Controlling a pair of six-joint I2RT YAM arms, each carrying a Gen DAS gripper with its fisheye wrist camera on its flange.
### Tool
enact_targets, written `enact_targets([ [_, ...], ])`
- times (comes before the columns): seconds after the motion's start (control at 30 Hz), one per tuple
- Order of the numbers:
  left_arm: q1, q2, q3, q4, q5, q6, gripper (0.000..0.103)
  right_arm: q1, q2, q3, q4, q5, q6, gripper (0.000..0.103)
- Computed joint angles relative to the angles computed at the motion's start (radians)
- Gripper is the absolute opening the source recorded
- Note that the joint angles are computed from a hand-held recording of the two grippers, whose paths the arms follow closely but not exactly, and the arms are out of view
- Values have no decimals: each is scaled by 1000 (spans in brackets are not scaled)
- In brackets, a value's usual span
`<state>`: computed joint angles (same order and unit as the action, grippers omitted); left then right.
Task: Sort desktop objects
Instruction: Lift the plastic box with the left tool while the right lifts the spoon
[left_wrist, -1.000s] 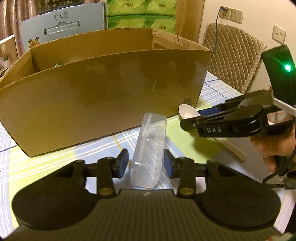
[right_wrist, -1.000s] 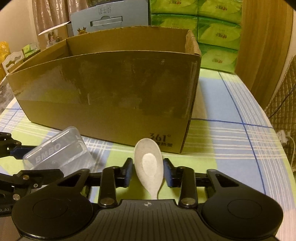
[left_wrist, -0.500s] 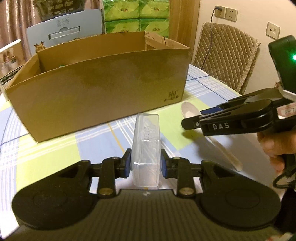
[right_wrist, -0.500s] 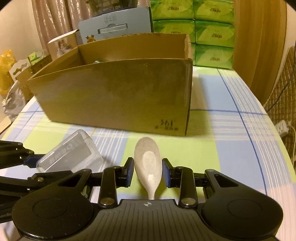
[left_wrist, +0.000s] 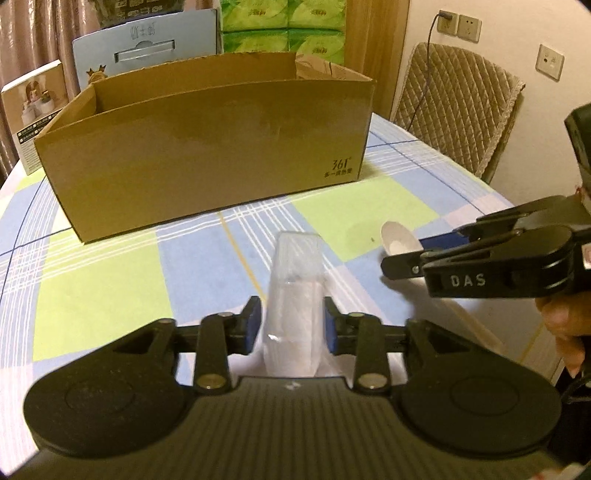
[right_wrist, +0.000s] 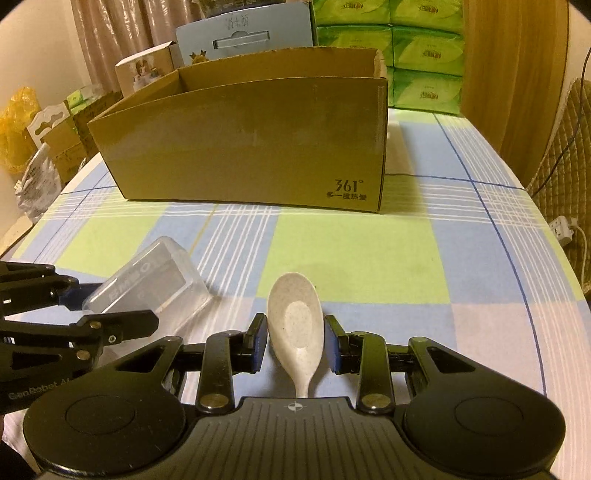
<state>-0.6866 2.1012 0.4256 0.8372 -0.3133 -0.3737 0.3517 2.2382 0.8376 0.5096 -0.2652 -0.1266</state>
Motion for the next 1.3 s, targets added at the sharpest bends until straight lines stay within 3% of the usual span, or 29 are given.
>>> enact_targets([
  [0.57, -11, 78, 89, -46, -7, 10, 33, -7, 17, 13, -1, -1, 8, 30],
  [0.73, -14, 86, 107, -66, -17, 7, 27, -6, 20, 16, 0, 0, 10, 30],
  [1.3, -20, 68, 88, -43, -23, 9, 26, 4, 20, 7, 25, 17, 16, 30],
])
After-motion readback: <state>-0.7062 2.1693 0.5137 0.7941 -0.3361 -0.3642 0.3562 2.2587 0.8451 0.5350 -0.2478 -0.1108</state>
